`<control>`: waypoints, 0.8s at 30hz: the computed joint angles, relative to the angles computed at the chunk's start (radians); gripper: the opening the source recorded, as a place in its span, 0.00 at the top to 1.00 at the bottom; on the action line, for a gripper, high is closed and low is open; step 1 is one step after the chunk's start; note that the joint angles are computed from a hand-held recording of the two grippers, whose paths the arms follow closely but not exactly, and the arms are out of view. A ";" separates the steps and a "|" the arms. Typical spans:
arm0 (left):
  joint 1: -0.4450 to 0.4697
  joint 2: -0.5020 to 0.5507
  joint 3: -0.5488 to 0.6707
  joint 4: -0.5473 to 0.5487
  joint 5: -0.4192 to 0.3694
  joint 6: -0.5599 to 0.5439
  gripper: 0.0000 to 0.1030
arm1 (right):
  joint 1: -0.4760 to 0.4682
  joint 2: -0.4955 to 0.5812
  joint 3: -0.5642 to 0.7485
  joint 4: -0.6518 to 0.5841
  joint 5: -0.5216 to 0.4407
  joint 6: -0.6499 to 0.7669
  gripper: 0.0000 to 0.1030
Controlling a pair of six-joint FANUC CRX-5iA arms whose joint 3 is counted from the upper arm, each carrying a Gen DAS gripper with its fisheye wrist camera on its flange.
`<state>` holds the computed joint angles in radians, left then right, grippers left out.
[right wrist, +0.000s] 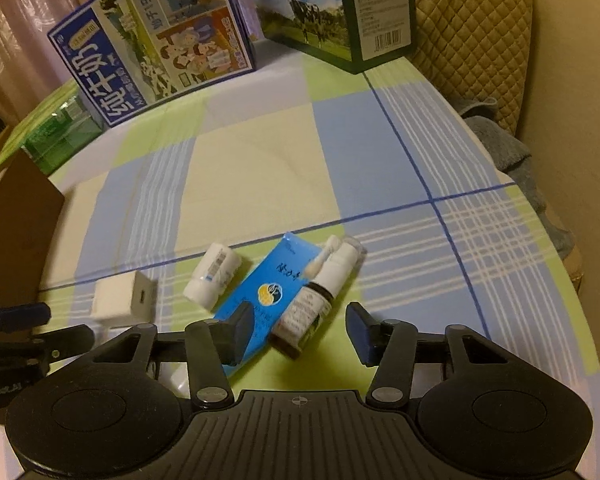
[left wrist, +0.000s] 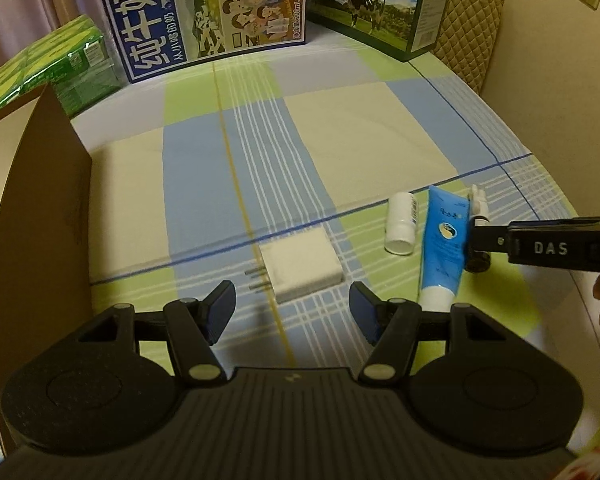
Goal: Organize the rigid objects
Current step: 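Grasp the white charger with the left tool while the right tool grasps the brown spray bottle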
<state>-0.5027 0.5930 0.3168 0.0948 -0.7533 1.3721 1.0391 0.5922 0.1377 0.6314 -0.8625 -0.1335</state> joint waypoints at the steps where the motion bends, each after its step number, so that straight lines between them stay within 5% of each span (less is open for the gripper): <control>1: 0.000 0.006 0.008 -0.002 -0.002 -0.004 0.42 | -0.003 0.006 0.006 -0.008 -0.002 0.006 0.56; 15: 0.005 0.070 0.074 0.031 -0.029 -0.130 0.42 | -0.019 -0.006 -0.010 -0.063 -0.041 0.111 0.78; 24: -0.012 0.140 0.171 -0.005 -0.093 0.013 0.42 | -0.025 -0.042 -0.075 -0.034 0.011 0.071 0.78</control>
